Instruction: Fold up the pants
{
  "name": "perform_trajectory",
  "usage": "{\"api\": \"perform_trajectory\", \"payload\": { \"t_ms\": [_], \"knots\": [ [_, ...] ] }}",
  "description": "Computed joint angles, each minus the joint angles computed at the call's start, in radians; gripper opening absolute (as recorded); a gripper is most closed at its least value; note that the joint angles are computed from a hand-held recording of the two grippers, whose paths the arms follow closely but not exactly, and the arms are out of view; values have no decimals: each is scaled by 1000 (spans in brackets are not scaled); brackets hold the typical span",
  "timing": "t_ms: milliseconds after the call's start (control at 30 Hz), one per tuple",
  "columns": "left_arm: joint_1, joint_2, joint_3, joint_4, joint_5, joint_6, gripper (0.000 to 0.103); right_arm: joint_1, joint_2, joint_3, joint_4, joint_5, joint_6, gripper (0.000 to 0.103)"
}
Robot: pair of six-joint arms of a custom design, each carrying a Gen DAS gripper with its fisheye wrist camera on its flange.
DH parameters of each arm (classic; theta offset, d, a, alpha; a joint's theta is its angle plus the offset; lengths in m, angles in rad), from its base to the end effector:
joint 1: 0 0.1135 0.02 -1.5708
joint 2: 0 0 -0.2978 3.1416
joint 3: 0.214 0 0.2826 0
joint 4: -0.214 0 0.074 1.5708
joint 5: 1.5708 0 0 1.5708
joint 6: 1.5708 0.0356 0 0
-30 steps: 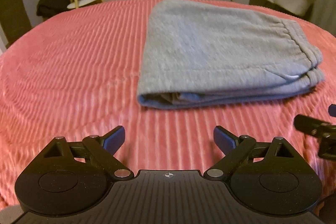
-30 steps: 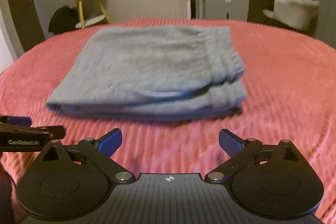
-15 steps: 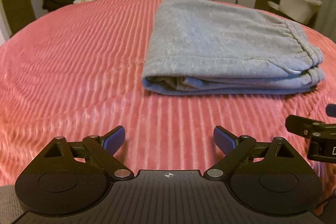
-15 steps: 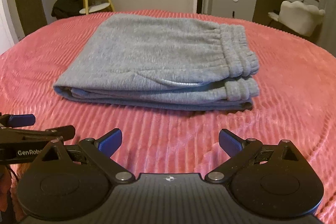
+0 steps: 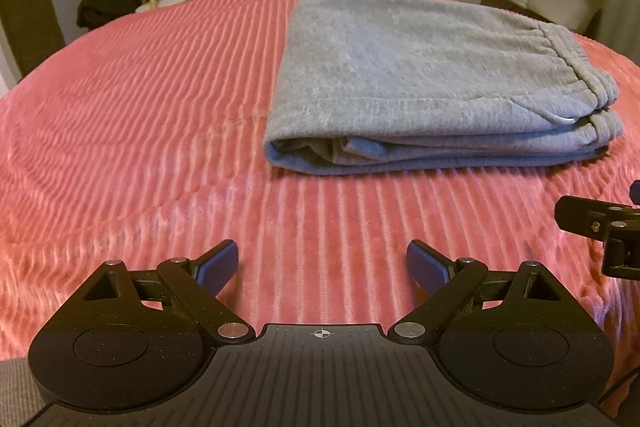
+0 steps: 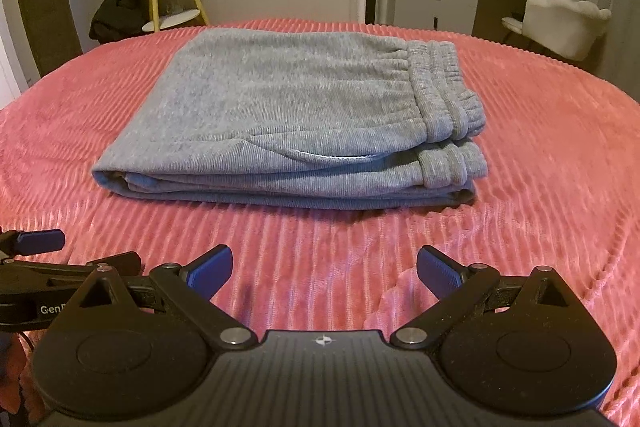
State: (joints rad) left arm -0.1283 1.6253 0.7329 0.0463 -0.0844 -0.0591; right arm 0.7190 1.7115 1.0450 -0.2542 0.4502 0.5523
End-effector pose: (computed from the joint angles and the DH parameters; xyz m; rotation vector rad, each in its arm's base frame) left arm 0.3265 -0.0391 0.1516 0.0449 2.4125 0.0158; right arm 0.2962 0.2387 0.2004 -0.0150 2.3701 0.0374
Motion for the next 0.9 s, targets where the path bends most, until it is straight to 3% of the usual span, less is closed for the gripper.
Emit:
{"api": "perform_trajectory", "payload": {
  "t_ms": [900],
  "knots": [
    [7,6,0,-4,-1,4,95,11,-2,-5,13,19,-21,99]
  ]
}}
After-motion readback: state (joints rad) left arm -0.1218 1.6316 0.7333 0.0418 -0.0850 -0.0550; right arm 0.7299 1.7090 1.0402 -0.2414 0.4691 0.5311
